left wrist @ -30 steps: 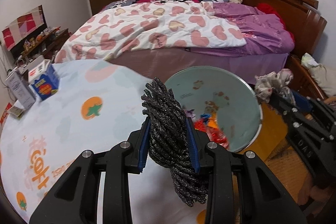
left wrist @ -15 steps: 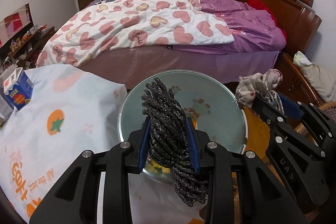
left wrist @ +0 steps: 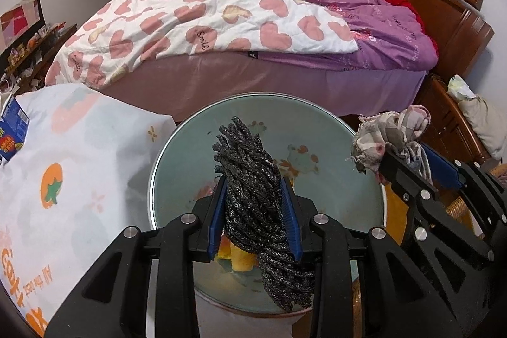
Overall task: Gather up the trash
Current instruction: 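Open both grippers to drop the cloth and glove into the bowl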
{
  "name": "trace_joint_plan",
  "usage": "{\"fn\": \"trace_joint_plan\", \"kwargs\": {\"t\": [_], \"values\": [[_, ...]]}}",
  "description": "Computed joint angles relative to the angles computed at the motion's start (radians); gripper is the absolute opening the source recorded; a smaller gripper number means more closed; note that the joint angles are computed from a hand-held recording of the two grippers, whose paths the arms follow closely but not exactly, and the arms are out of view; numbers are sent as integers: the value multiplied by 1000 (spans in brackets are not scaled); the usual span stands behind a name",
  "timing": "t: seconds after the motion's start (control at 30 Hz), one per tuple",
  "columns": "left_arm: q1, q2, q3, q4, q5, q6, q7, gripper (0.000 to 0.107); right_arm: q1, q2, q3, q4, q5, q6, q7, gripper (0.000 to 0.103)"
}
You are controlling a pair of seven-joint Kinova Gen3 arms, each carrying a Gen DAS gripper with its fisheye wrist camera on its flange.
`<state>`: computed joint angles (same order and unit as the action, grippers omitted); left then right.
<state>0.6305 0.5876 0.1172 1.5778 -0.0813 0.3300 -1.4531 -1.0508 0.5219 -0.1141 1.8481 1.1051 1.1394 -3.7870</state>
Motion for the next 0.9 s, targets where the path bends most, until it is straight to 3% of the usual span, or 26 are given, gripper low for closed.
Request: {"fn": "trace_joint_plan", "kwargs": {"t": [0.33, 0.5, 0.6, 0.73, 0.9], "values": [[35, 19, -51, -19, -29, 23, 48, 45, 40, -6, 6, 19, 2, -90, 27, 33], [63, 4, -93, 2, -56, 10, 98, 70, 48, -8, 9, 18, 5, -116, 52, 34], [50, -10, -88, 18, -61, 8, 112, 79, 56, -14, 13, 30, 18, -144, 50, 35], [103, -44, -167, 69, -108, -29, 180, 86, 61, -28, 17, 55, 55, -179, 14, 35], [154, -67, -245, 100, -177, -29, 271, 87, 80, -45, 8, 60, 85, -215, -2, 42]]}}
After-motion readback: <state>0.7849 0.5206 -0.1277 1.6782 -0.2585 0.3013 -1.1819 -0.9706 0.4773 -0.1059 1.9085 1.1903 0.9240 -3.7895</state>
